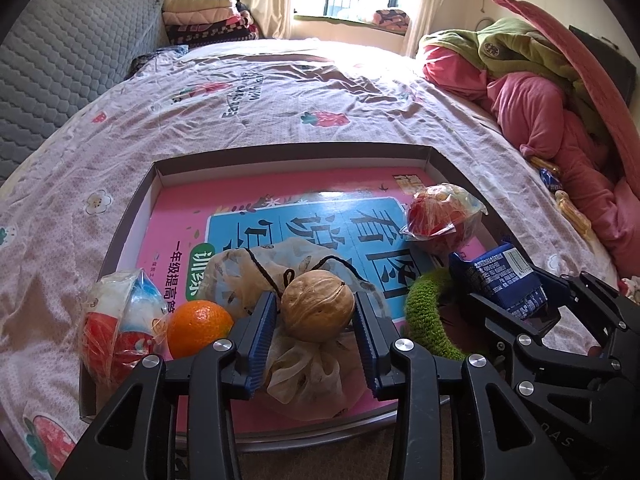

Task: Organize objects
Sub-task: 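Lower the walnut onto the lace bag while right tool lowers the biscuit pack into the tray, then open both tools to release the walnut and the biscuit pack in the tray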

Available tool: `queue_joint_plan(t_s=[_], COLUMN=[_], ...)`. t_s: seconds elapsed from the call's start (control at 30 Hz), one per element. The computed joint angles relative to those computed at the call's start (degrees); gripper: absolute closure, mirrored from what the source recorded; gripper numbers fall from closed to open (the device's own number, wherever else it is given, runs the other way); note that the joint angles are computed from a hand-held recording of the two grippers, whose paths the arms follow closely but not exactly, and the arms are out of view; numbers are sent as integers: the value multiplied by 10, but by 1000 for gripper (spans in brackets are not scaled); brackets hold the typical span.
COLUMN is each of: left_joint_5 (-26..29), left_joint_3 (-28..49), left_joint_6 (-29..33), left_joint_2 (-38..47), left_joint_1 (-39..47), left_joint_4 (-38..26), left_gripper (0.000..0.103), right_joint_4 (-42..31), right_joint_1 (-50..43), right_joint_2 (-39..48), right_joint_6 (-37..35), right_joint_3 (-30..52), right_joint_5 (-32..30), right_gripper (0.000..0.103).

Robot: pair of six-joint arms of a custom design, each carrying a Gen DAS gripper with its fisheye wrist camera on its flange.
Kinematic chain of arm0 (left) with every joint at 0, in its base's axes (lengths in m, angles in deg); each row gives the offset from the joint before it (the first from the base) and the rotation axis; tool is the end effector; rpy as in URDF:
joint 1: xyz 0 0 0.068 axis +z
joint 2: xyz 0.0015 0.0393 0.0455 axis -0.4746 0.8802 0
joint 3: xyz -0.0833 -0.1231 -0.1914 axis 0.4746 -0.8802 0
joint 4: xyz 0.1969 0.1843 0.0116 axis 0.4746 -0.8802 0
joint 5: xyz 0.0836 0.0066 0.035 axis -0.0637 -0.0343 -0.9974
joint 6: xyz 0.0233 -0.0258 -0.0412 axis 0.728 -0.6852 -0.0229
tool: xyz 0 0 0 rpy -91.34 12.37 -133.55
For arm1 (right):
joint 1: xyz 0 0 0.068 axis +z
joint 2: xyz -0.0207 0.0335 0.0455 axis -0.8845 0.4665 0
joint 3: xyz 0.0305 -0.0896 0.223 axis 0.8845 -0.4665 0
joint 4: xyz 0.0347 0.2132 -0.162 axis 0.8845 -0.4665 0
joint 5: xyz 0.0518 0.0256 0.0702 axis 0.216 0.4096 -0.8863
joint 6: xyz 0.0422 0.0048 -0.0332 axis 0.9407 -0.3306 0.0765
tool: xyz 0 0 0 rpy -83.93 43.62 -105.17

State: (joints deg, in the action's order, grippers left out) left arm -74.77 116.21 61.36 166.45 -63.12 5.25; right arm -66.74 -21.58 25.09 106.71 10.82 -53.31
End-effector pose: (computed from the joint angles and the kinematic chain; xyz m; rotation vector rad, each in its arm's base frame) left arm 0.2890 -0.1984 0.0545 0.4519 2.4076 -0.3017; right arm 0.2209 0.1681 0.0508 0.0363 2.3663 0.0123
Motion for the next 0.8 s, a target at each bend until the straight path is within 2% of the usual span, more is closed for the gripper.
queue_joint_plan(t_s=[0.1,0.57,0.8], left_joint_5=[0,-12,-19], left_joint_3=[-2,-4,2], left_joint_6=[-1,-4,-1], left_joint_2=[-5,-16,-16], left_joint_1=[0,-5,-8], left_joint_4=[-2,-9,-13], left_gripper=[58,56,51], right_joint_4=[-3,-12,-10], right_joint_1=[-1,1,-3], right_joint_2=[-2,-13,-21], right_joint_6=[2,7,8], right_joint_3=[0,-5,-9], right_joint_5=[1,9,11], right_gripper=[45,40,39])
